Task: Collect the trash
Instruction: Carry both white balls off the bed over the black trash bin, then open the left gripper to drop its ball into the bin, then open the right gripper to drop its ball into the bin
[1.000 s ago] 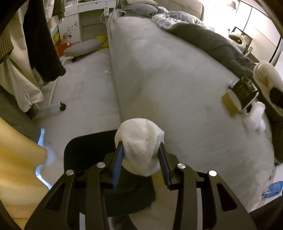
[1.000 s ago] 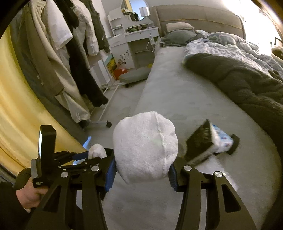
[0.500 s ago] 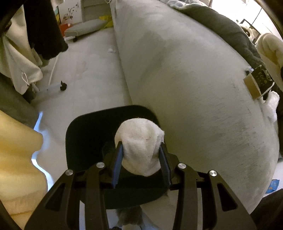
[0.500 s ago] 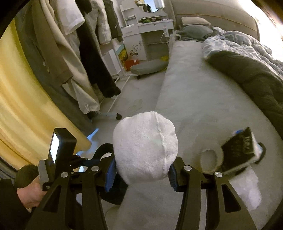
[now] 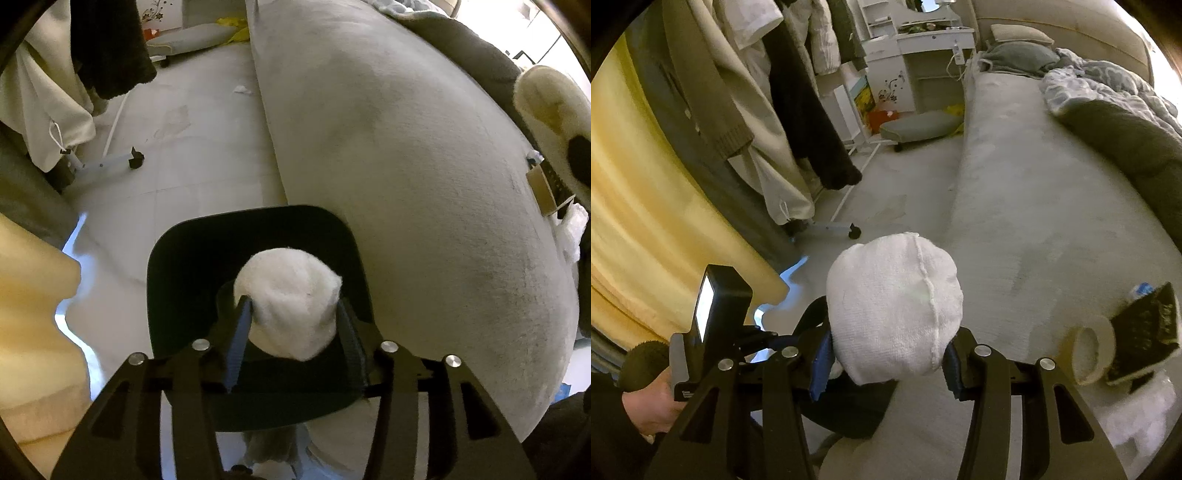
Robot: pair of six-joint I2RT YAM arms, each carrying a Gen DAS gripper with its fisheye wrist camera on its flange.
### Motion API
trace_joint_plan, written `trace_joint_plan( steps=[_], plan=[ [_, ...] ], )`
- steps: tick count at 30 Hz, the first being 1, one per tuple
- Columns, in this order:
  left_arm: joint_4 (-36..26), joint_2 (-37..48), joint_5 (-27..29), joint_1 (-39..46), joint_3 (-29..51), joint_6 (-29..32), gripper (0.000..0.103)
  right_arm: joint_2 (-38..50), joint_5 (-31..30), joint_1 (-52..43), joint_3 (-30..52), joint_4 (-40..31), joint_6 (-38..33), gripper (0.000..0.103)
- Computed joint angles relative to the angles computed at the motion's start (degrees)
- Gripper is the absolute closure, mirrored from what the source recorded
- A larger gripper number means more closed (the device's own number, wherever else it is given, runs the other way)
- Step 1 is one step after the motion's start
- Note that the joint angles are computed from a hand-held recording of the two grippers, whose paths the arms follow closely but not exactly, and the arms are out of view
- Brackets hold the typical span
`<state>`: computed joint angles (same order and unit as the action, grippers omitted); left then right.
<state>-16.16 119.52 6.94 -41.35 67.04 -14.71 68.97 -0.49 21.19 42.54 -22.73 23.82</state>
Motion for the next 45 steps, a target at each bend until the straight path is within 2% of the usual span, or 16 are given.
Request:
trace_joint_plan(
  steps=[4,6,10,17,22,25,31,39,42,45],
  plan=[
    [1.27,-0.72,0.29,0.90,-1.00,0.49,0.032,2.94,-0.06,0.88,0.87,1.31,0.21,0.053],
    [1.64,-1.25,0.27,1.36,-1.52,0.57,0.029,4.15,-0.28,1.04,1.10,1.89,0.37,0.053],
    [4.68,-5.25,0.14,2.71,-4.92,0.03,0.016,7.60,-0.59,1.55,1.87,3.24,0.70,0.053],
    [10.22,-13.06,-3.28,6.01,-10.85,-0.49,0.007,14.40,-0.49,4.13,2.49,8.08,1.66,0.053],
    [14.18,-20.16,-7.79,7.51,-15.44,0.20,0.005,21.57,-3.00,4.14,2.01,12.97,1.25,0.053],
    [15.80,-22.90,-10.09,7.70,-17.31,1.01,0.004,26.03,-2.71,4.77,3.70,13.30,0.92,0.053],
    [17.55,-27.40,-13.36,8.61,-19.35,0.40,0.004,29.25,-3.75,5.60,5.99,14.52,1.48,0.051],
    [19.48,-30.76,-11.01,8.34,-21.51,3.90,0.003,36.08,-4.05,8.47,10.51,13.91,1.56,0.051],
    [19.68,-31.73,-10.04,9.00,-21.82,3.78,0.003,37.31,-3.82,9.00,11.26,13.57,1.72,0.047],
    [21.40,-33.24,-12.38,8.92,-23.11,4.24,0.003,37.48,-3.56,9.14,11.42,13.57,2.07,0.034]
  ],
)
